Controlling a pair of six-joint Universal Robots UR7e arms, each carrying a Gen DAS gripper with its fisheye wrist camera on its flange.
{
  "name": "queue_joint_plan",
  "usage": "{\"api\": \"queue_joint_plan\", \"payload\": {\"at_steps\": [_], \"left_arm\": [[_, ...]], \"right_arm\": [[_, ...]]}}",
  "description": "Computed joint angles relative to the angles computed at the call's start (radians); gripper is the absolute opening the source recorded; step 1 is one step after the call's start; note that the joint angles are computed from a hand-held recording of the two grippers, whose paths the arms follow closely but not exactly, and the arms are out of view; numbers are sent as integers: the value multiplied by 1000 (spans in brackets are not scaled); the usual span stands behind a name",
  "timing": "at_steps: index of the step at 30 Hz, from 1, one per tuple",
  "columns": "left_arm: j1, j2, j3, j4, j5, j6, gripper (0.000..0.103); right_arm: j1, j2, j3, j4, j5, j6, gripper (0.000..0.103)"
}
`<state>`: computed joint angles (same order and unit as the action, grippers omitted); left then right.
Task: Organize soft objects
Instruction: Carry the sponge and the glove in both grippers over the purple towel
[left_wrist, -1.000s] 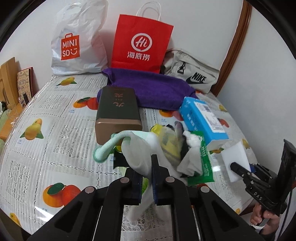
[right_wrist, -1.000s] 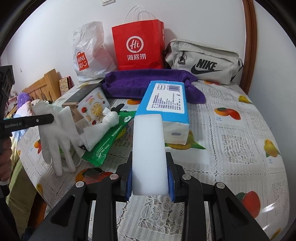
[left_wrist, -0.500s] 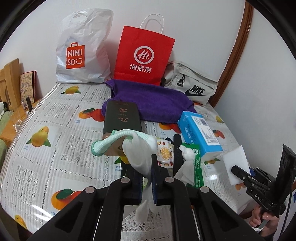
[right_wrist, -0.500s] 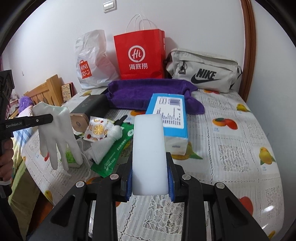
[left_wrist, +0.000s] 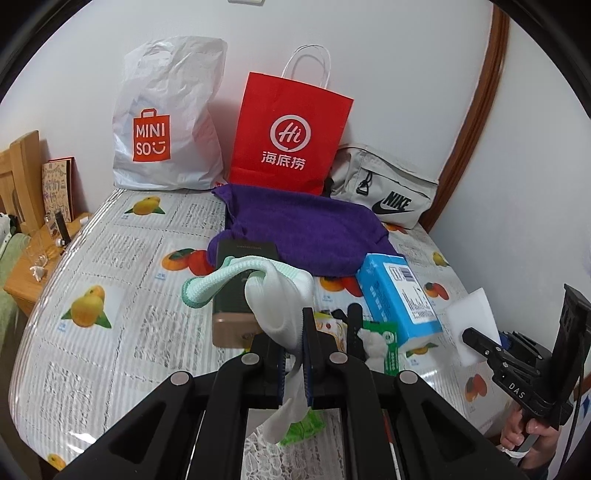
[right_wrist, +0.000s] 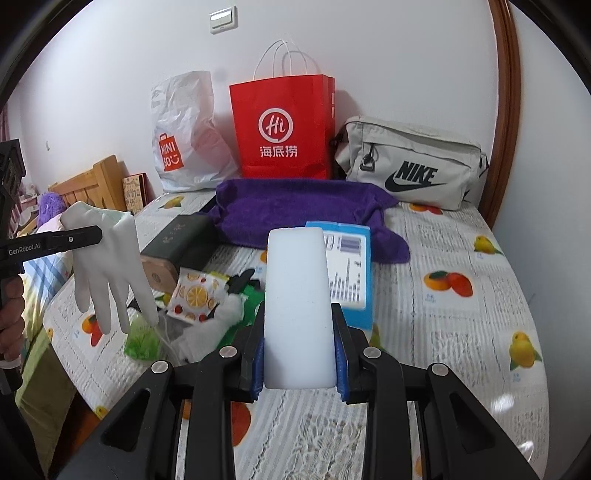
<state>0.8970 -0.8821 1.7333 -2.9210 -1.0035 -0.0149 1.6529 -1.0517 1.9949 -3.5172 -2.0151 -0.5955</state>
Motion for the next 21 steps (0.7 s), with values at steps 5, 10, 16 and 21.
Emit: {"api": "queue_joint_plan", "payload": {"at_steps": [5,10,16,21], "left_arm": [[3,34,-65,35,10,2,8],[10,73,-145,82,27,4,8],[18,123,-248,113,32,29,8],[27,174,-347,142,38,50,8]], "right_arm": [[6,17,-64,49,-2,-4,29],[4,41,-150,120,2,15,30],[2,74,-260,203,19,22,30],[0,110,-352,261,21,22,30]]}}
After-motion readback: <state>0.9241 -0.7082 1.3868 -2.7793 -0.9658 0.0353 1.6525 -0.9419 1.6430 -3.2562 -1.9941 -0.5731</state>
